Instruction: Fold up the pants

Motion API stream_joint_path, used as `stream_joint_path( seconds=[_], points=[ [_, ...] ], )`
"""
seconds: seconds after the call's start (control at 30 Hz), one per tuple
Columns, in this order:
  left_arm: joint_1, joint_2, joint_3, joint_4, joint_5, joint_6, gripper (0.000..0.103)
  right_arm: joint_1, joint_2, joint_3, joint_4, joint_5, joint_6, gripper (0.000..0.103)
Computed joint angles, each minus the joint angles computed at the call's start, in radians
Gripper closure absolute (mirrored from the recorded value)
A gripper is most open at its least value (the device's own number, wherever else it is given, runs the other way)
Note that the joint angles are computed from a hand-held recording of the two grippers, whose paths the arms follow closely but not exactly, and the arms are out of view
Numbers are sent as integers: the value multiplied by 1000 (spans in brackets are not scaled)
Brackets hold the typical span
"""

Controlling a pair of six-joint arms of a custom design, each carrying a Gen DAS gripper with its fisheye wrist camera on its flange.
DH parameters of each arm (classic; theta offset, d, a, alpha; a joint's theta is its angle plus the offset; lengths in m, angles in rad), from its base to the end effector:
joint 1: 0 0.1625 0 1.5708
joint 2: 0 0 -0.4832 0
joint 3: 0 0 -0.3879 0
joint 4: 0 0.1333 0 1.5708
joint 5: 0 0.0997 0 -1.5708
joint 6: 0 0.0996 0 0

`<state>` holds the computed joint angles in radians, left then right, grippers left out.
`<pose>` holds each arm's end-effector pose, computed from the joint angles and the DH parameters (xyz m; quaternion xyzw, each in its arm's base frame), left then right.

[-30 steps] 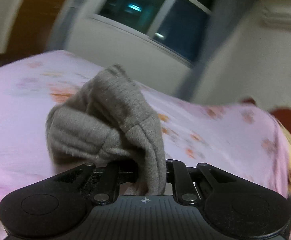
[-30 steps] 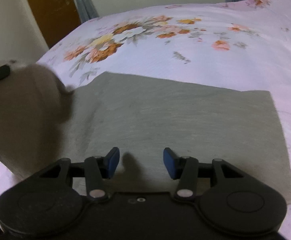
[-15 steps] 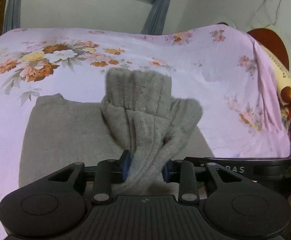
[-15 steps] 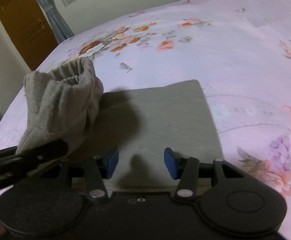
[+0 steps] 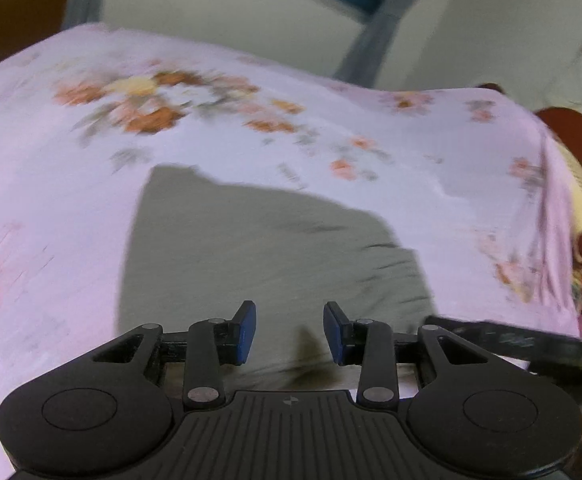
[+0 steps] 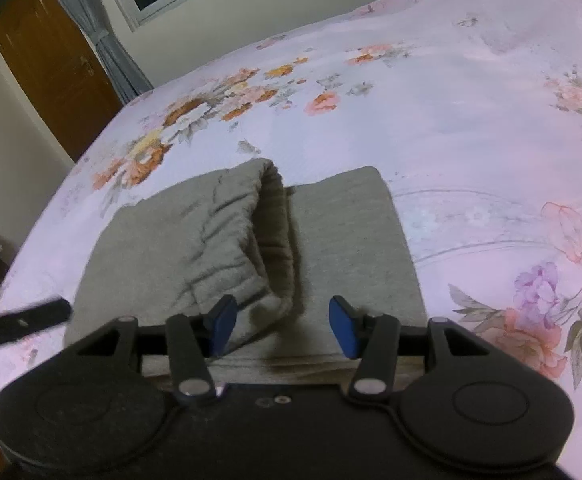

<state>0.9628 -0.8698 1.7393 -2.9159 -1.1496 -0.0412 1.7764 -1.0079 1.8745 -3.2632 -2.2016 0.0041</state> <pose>-0.2526 -0.6675 0.2002 0.2185 0.9262 -0.2831 0.1191 0.2028 -0.6071 0.2943 -0.0363 -0.8789 0.4091 0.2426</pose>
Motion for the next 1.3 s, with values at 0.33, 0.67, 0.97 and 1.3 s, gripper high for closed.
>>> stream_joint_path(
  seconds=[0.33, 0.67, 0.97, 1.3],
  points=[
    [61, 4, 29, -11, -53, -73, 66, -11, 42, -67, 86, 80, 73, 51],
    [56, -3, 41, -31, -52, -67, 66, 14, 55, -79, 12, 95, 33, 72],
    [60, -7, 51, -34, -54, -66, 66, -19, 14, -25, 60, 117, 175, 70],
    [54, 0, 49, -38, -37, -59, 66, -24, 40, -71, 67, 130, 173, 74]
  ],
)
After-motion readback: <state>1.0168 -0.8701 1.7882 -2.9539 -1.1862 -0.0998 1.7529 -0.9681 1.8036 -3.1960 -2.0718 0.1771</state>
